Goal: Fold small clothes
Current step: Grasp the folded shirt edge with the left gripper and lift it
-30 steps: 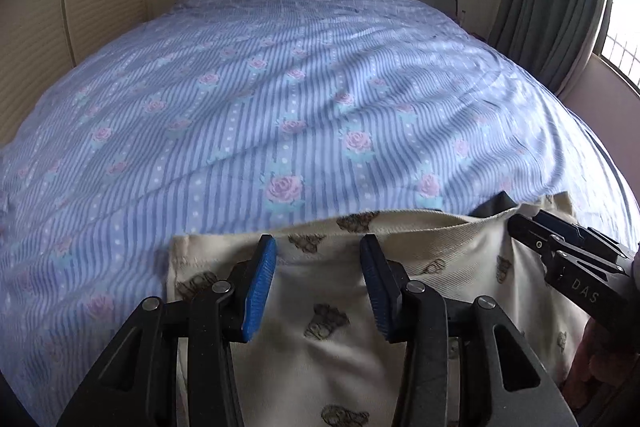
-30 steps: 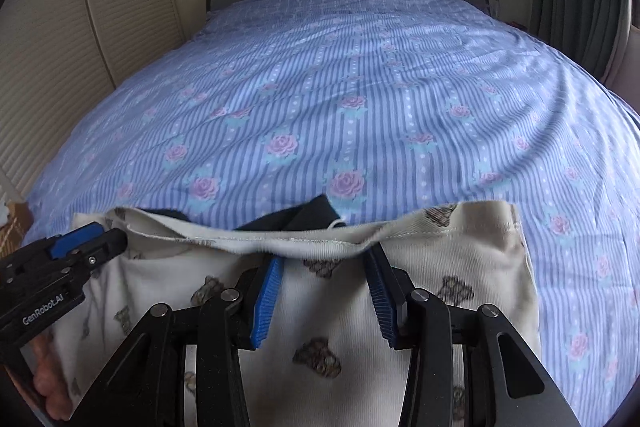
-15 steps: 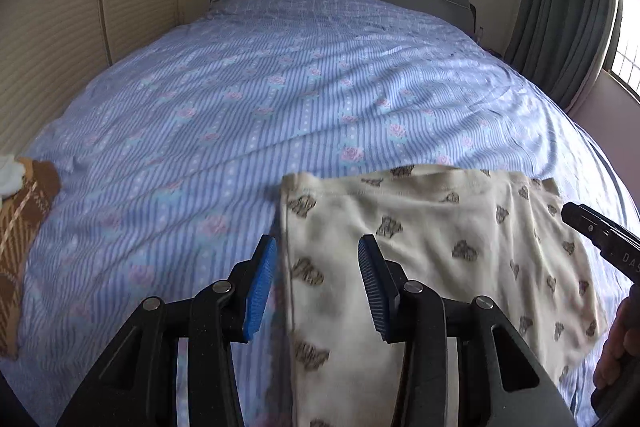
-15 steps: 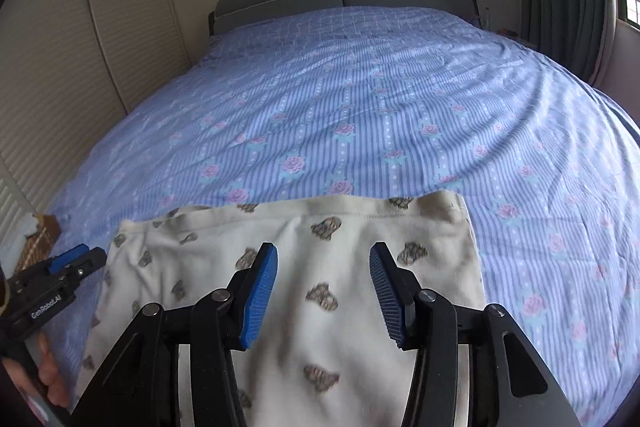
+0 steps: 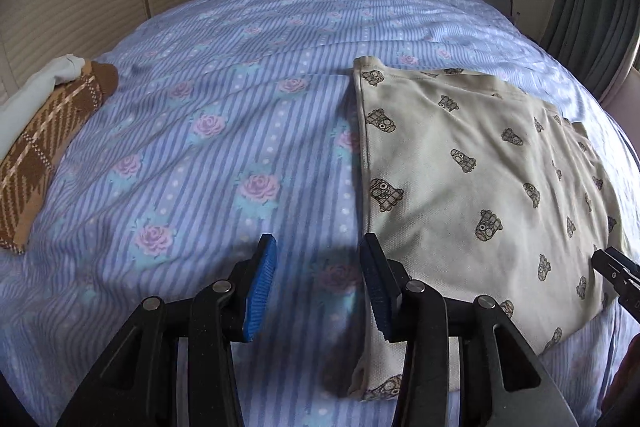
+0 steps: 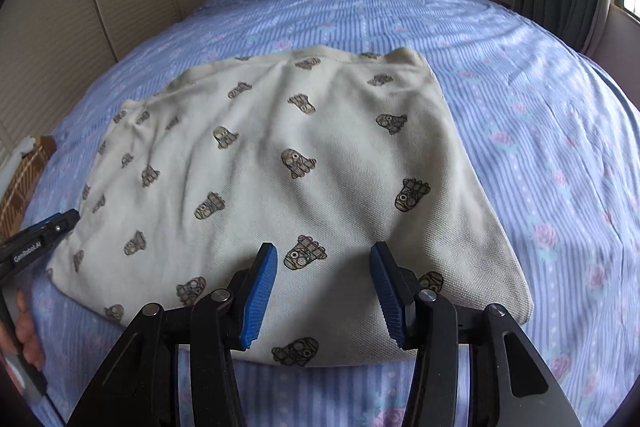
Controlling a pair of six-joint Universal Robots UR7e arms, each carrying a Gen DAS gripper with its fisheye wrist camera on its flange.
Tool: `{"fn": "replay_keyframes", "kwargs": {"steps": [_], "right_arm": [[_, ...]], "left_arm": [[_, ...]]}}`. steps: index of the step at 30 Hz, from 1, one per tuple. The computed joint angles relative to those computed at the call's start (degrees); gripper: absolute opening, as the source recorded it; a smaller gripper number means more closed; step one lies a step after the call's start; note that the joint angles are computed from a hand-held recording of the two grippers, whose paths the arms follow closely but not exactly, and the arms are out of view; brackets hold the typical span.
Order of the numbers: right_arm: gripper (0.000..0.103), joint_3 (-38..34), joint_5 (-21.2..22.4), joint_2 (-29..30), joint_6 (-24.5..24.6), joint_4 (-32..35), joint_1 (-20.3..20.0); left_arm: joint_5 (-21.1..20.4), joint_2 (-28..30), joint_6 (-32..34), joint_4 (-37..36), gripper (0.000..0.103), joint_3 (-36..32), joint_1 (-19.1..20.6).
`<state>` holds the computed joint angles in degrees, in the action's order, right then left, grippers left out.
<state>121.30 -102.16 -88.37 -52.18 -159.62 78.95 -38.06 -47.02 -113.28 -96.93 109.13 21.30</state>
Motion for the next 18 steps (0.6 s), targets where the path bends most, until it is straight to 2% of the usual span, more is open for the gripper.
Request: {"fn": "replay_keyframes", "kwargs": {"steps": [3, 6, 14, 18], "right_arm": [[0.049, 0.2, 0.3, -1.4, 0.1, 0.5, 0.3], [0.049, 0.7, 2.8, -4.6, 1.0, 2.6, 0.0], [0.049, 3.2, 7.7, -15.2, 0.0, 9.3, -4.0], [0.049, 3.8, 9.1, -18.5, -0.9, 11.9, -6.4]], "left_arm": [[-0.6, -0.5, -0.5, -0.6, 0.042, 0.4, -1.2], [-1.5, -0.4, -1.0, -1.5, 0.042, 0.2, -3.3], [-4.8, 0.9, -6.1, -12.8, 0.042, 3.4, -7.7], [-3.0, 1.7, -12.1, -19.0, 0.042, 6.0, -8.9]]}}
